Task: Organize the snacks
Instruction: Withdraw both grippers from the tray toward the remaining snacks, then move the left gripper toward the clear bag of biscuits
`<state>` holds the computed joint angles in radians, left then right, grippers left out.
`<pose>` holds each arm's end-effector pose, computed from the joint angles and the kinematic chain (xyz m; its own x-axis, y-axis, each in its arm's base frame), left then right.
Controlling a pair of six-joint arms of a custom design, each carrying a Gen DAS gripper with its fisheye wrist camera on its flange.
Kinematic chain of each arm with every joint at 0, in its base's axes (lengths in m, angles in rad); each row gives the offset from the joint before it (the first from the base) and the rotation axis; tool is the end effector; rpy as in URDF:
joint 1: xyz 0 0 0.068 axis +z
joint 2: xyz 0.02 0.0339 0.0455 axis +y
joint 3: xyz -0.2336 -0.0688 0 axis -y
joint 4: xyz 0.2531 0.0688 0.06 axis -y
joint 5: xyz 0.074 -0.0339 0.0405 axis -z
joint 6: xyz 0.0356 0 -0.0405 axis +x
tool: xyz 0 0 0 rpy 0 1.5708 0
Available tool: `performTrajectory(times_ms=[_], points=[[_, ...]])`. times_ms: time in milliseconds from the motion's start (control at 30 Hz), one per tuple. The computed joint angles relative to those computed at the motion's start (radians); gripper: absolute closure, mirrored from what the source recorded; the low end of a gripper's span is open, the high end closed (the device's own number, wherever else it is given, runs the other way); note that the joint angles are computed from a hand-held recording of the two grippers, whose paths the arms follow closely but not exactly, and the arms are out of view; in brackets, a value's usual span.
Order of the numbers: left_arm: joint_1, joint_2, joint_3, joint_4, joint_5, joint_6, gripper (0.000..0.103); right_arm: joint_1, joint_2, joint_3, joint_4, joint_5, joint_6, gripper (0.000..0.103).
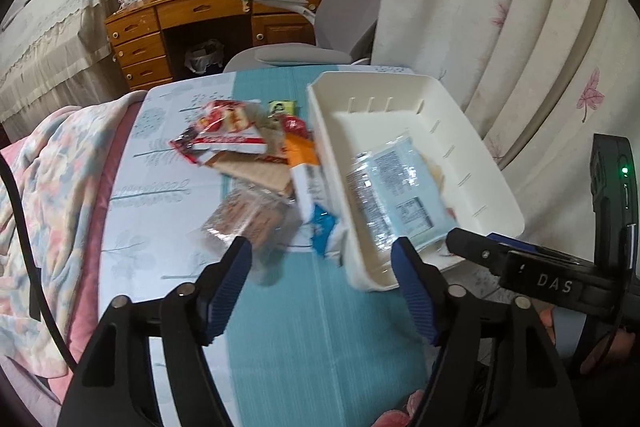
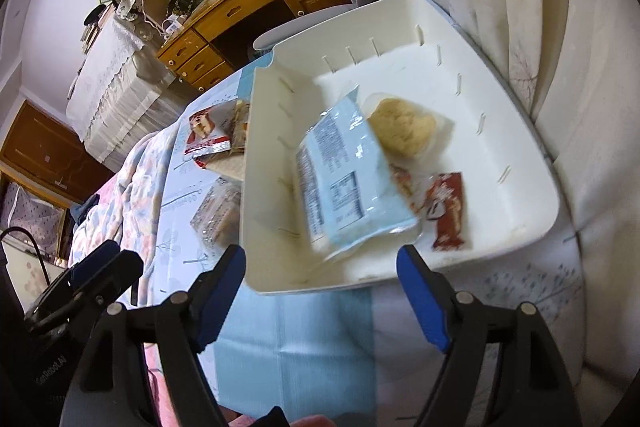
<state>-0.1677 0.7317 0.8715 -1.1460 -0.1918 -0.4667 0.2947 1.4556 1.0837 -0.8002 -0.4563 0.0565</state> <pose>0.1458 -0.0178 0.2722 -0.7724 -0.3172 -0.5503 -0.3183 0.9430 -0.0969 0.2747 0.0998 0.2118 -0.9044 -0.2215 -0.3647 -0.3739 0.8231 0.4273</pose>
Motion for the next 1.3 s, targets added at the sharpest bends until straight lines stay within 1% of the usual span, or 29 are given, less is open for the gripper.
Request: performTrajectory(times_ms=[100,167,300,333,367,400,500,567,600,633,667,733,867,933,1133,1300], points=[[0.120,-0.059,-0.004,-0.048,0.073,0.127,0.024,0.053,-0.060,-0.049,0.030,0.023,0.087,0.024],[0.212,-0.084,-0.004,-0.071,0.133,0.220,0.023,0.087,-0.098,-0.075,0.050,0.043,0.143,0.024],[0.478,-0.109,0.001,-0.124,0.291,0.487,0.023,0.188,-0.175,-0.128,0.099,0.108,0.280,0.024],[0.513,-0.107,0.002,-0.131,0.310,0.526,0.023,0.216,-0.192,-0.141,0.112,0.127,0.316,0.024],[0.594,-0.102,0.005,-0.146,0.352,0.613,0.023,0.239,-0.204,-0.152,0.122,0.142,0.346,0.024],[0.638,-0.095,0.007,-0.153,0.375,0.661,0.023,0.263,-0.217,-0.164,0.134,0.160,0.381,0.024],[0.813,-0.065,0.016,-0.183,0.462,0.871,0.023,0.336,-0.242,-0.192,0.169,0.213,0.493,0.024],[0.896,-0.033,0.023,-0.194,0.502,0.981,0.023,0.383,-0.247,-0.203,0.186,0.250,0.569,0.024],[0.946,-0.010,0.026,-0.200,0.525,1.053,0.023,0.407,-0.251,-0.213,0.198,0.268,0.609,0.024],[0.970,0.000,0.024,-0.202,0.535,1.089,0.023,0.426,-0.251,-0.219,0.207,0.282,0.642,0.024],[1.009,0.021,0.025,-0.205,0.552,1.149,0.023,0.450,-0.249,-0.225,0.217,0.302,0.682,0.024],[1.049,0.056,0.030,-0.202,0.567,1.219,0.023,0.492,-0.238,-0.233,0.236,0.341,0.753,0.024],[1.104,0.122,0.032,-0.183,0.599,1.333,0.023,0.559,-0.203,-0.236,0.267,0.409,0.882,0.024],[1.108,0.145,0.026,-0.163,0.602,1.361,0.023,0.577,-0.182,-0.236,0.283,0.426,0.938,0.024],[1.043,0.204,-0.009,-0.082,0.585,1.361,0.022,0.583,-0.118,-0.240,0.343,0.435,1.092,0.024],[0.971,0.217,-0.080,0.022,0.594,1.345,0.022,0.567,-0.057,-0.270,0.440,0.438,1.200,0.025]])
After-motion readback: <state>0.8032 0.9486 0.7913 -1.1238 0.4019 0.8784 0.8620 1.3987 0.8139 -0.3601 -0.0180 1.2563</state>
